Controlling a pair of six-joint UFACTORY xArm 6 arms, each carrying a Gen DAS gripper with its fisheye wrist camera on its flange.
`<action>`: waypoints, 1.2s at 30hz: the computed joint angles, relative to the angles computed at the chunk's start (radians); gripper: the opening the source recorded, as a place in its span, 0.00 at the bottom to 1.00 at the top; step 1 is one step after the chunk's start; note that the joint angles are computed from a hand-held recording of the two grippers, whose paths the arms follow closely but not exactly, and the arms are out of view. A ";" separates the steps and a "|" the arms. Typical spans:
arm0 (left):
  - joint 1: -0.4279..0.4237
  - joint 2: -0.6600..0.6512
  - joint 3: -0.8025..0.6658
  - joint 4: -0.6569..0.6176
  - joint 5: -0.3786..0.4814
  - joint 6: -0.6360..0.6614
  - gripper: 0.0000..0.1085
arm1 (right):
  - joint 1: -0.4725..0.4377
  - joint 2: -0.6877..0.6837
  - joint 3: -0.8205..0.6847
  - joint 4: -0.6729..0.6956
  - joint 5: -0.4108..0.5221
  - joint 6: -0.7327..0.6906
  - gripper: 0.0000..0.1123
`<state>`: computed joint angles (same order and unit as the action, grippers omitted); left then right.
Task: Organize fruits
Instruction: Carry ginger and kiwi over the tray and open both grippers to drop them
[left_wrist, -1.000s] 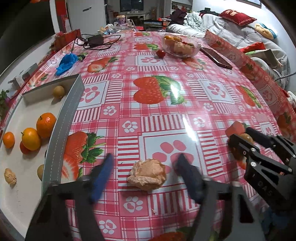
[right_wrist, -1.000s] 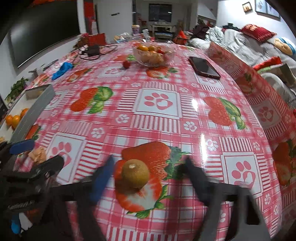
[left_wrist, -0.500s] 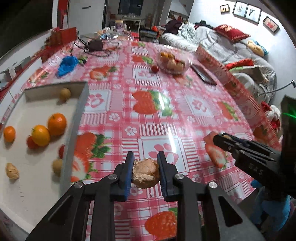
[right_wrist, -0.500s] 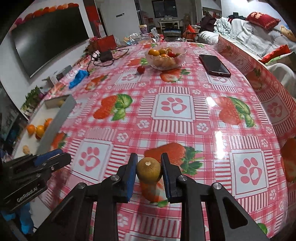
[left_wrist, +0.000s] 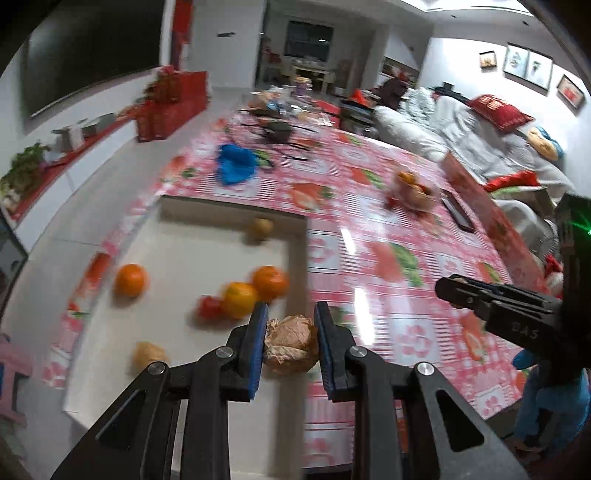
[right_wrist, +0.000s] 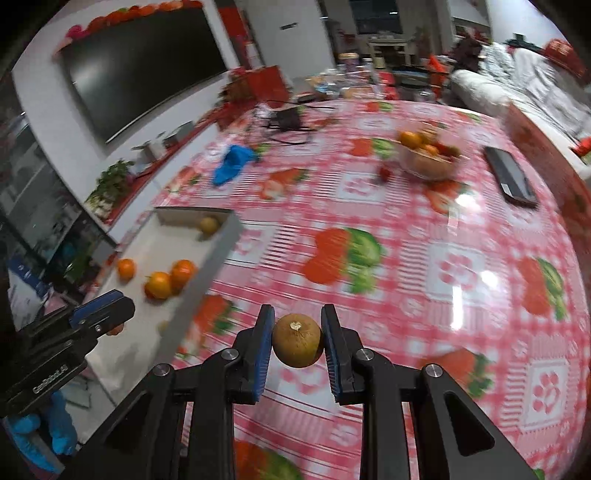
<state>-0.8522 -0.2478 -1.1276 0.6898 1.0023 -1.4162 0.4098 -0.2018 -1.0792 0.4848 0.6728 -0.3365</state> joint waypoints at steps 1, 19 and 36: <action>0.001 -0.016 0.016 0.002 0.014 -0.006 0.26 | 0.037 0.028 -0.036 -0.007 0.008 0.001 0.24; 0.067 -0.117 0.231 -0.087 -0.028 -0.033 0.26 | 0.250 0.297 -0.306 -0.048 0.147 0.013 0.24; 0.093 -0.133 0.261 -0.069 -0.054 -0.045 0.74 | 0.285 0.403 -0.412 -0.153 0.211 0.078 0.25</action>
<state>-0.7589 -0.3803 -0.8669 0.6207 0.9485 -1.4615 0.6951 0.2013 -1.4914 0.3319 0.8834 -0.2581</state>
